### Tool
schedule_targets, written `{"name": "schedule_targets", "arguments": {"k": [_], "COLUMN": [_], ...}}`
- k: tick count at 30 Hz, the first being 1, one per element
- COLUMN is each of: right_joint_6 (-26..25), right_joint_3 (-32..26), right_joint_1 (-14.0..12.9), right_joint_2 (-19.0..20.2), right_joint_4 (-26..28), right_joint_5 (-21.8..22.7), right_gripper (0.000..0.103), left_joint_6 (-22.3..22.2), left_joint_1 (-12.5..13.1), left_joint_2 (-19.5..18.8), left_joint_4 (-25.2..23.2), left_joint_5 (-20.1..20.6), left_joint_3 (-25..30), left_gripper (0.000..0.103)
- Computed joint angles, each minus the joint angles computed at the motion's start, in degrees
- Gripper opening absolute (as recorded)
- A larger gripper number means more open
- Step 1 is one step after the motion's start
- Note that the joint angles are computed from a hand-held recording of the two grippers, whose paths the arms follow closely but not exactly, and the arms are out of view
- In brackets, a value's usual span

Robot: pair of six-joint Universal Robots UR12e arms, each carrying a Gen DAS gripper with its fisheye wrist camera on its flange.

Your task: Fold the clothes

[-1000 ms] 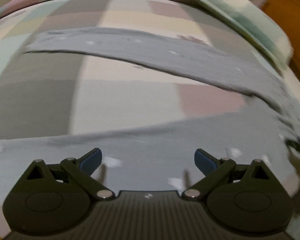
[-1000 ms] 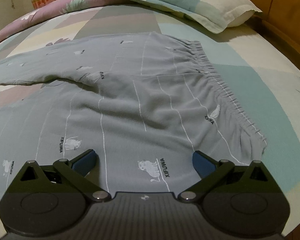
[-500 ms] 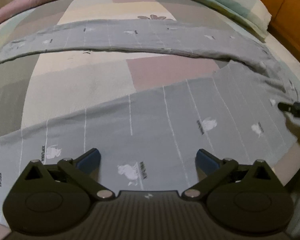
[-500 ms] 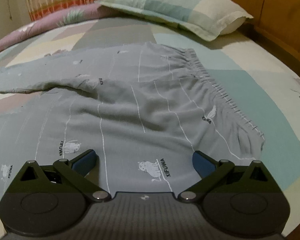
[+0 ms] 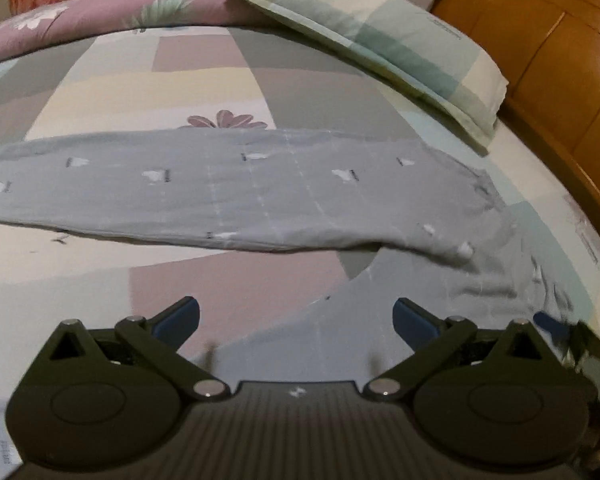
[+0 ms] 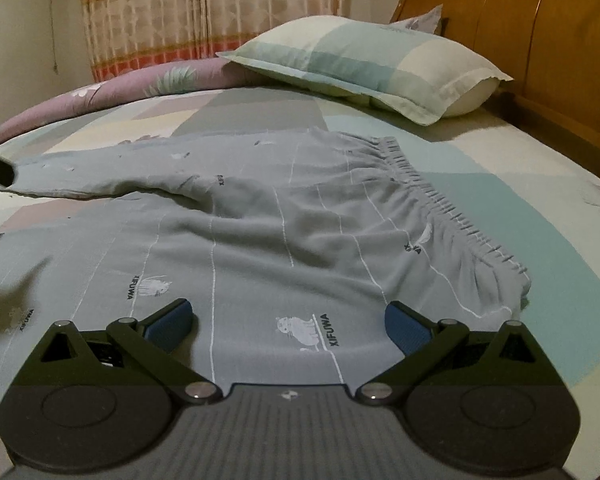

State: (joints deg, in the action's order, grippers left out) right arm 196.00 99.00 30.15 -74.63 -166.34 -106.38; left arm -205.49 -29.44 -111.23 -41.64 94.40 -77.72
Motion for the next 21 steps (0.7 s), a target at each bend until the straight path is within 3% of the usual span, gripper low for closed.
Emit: {"name": "schedule_targets", "arguments": {"k": [7, 9, 13, 16, 18, 21], "right_joint_6": [-0.03, -0.57, -2.52, -6.87, -9.01, -12.39], "right_joint_3": [-0.03, -0.11, -3.18, -5.3, -7.09, -13.74], "right_joint_1": [0.13, -0.02, -1.43, -3.85, -6.16, -10.34], "right_joint_2": [0.0, -0.22, -1.17, -1.51, -1.39, 2.05], "right_joint_4": [0.11, 0.93, 10.86, 14.17, 15.64, 20.76], "right_joint_5": [-0.25, 0.37, 5.17, 14.33, 23.44, 40.66], "right_gripper": [0.103, 0.103, 0.103, 0.103, 0.103, 0.103], "left_joint_6": [-1.96, -1.74, 0.52, 2.61, 3.62, 5.34], "left_joint_1": [0.77, 0.94, 0.62, 0.26, 0.21, 0.55], "left_joint_2": [-0.4, 0.21, 0.36, -0.13, -0.53, -1.14], "left_joint_4": [-0.8, 1.38, 1.82, 1.62, 0.58, 0.68], "left_joint_5": [-2.67, -2.43, -0.57, 1.47, 2.0, 1.12], "left_joint_3": [-1.88, -3.58, -3.69, -2.87, -1.99, -1.19], "left_gripper": [0.102, 0.102, 0.102, 0.102, 0.102, 0.102]}}
